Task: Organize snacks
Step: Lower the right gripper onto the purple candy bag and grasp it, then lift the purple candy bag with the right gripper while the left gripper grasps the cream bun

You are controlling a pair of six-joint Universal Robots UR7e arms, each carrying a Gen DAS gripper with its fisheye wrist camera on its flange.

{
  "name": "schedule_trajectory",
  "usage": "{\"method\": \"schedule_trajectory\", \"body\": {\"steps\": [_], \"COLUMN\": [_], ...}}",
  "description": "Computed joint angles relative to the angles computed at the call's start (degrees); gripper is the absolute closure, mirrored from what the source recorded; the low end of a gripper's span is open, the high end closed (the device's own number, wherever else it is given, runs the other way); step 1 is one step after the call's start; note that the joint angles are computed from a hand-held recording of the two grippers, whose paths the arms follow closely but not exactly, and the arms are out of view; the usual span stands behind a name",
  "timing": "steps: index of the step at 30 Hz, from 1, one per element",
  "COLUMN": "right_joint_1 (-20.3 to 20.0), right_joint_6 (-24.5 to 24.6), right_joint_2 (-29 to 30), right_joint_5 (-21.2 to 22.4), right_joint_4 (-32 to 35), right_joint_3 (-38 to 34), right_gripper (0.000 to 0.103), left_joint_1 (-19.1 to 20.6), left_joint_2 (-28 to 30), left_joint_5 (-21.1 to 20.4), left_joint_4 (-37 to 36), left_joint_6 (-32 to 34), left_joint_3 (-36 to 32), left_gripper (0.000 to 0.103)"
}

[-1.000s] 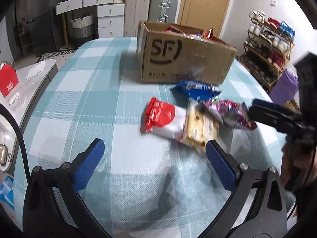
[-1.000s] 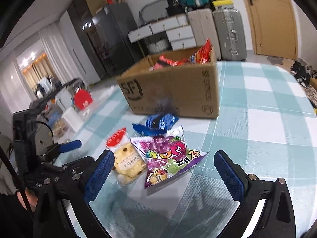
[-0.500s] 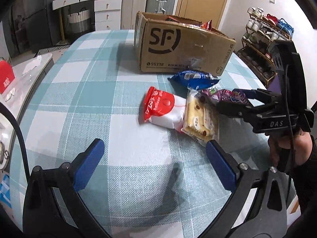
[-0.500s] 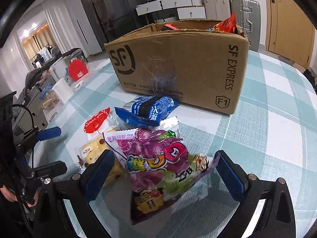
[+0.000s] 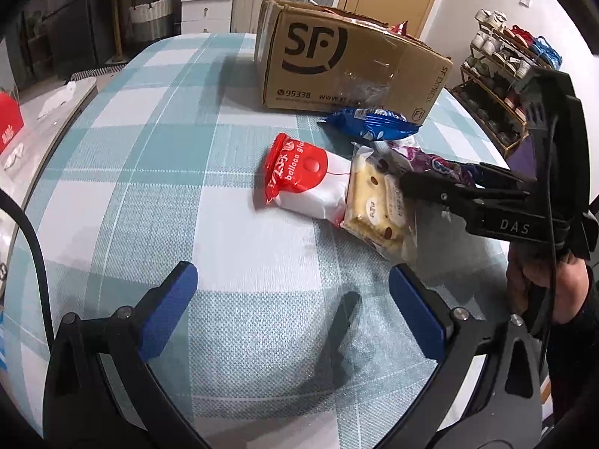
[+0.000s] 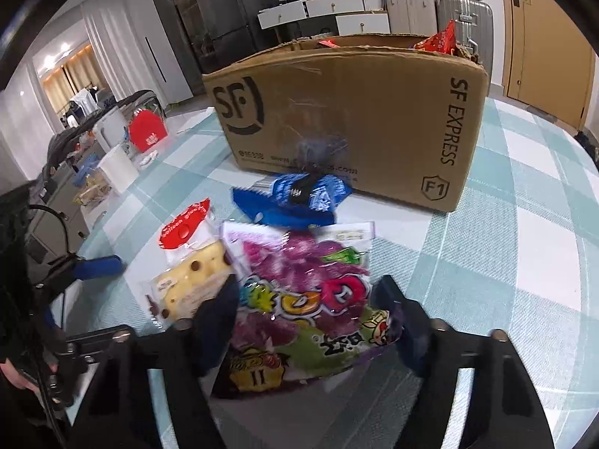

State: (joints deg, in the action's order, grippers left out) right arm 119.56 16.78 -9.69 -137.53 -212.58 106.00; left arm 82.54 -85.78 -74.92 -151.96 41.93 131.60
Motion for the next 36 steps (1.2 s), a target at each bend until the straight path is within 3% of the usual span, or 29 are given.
{"method": "schedule_trajectory", "body": {"steps": [3,11,26,36], "right_joint_1": [0.47,2.35,5.91,9.49], "right_joint_6": [0.48,2.09,10.68,16.69], "right_joint_2": [0.27,0.69,1.74,2.96], "right_joint_5": [-0.14,-1.25,-1.05,-3.54], "right_joint_4": [-1.17,-3.37,-14.14,-19.4], "right_joint_3": [0.44,1.89,7.16,10.28], "right_gripper": [0.038,0.04,0.04,0.04], "left_joint_1": [-0.18,-0.69,-2.79,-6.04], "left_joint_2": [-0.18,-1.13,-4.02,-1.23], "left_joint_5": [0.31,1.2,2.6,2.54], "left_joint_4": [0.46,0.43,0.71,0.95], "left_joint_6": [-0.58,-0.37,-0.38,-2.42], "left_joint_3": [0.2,1.2,4.25,3.69], "left_gripper": [0.001,0.001,0.001,0.001]}}
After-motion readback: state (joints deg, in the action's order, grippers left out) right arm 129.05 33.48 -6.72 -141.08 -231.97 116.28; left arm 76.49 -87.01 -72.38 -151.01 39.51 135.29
